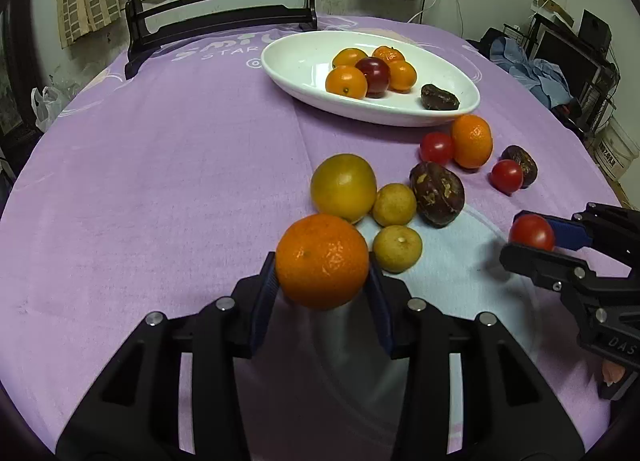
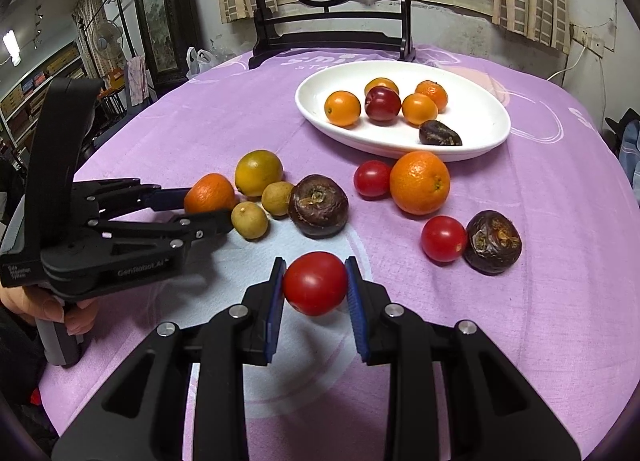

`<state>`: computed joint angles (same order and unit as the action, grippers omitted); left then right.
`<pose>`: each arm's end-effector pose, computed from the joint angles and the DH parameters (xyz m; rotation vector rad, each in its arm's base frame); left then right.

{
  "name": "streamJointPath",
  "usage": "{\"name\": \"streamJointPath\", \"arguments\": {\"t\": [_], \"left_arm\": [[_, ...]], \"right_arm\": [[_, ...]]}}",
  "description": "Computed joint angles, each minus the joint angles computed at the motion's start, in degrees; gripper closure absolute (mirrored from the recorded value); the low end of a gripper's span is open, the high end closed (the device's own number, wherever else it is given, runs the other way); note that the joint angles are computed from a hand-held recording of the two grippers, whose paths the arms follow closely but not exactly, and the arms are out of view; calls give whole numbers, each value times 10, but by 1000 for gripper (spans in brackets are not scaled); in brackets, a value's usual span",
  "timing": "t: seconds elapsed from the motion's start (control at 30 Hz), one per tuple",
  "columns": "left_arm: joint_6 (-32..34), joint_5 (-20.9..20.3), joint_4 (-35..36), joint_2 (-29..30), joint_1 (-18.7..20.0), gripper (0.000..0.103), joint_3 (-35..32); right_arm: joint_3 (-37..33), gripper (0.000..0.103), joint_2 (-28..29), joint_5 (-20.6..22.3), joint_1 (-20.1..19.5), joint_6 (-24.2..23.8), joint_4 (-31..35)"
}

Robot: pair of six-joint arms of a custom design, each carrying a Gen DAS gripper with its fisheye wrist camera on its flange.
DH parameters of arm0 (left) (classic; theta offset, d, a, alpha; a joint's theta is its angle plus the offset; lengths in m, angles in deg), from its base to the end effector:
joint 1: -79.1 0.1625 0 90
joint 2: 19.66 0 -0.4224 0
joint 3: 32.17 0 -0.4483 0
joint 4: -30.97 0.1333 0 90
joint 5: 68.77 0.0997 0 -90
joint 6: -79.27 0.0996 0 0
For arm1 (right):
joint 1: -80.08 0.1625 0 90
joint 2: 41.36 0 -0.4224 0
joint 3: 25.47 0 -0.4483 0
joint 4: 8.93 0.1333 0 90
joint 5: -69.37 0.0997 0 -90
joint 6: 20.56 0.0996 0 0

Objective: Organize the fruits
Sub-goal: 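Grasp the red tomato with the right tool while the left tool grasps a mandarin, then lower both held fruits into the white plate and open both tools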

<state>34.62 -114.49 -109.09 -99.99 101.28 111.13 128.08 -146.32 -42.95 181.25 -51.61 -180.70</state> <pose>-0.2530 -0.3222 0.0878 0.6024 2.3771 -0.6745 0.1559 -0.2968 0.2118 0.7894 -2.4666 0.6706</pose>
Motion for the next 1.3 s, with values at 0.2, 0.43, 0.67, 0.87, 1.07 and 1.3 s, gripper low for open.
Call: {"name": "streamJointPath", "arguments": {"t": [0.2,0.43,0.67,0.87,1.07,1.3], "left_arm": [[-11,-11,-8,-30,-19,60,0],[38,6,-34,14,-3,60,-67],[88,23,-102,109,67,60,-153],[98,33,-102,162,117,60,-204],[87,51,-128,173,129,28,-207],[81,66,-122,140,102,22,-177]], "right_arm": [[-2,73,-15,8,7,5,-8],[-51,73,22,-25,35,-21,-54],[-119,73,120,-26,8,-40,-109],[-163,73,201,-44,-8,-38,-109],[-172,53,221,-46,-17,-21,-126],[-138,43,156,-8,-26,-5,-106]]}}
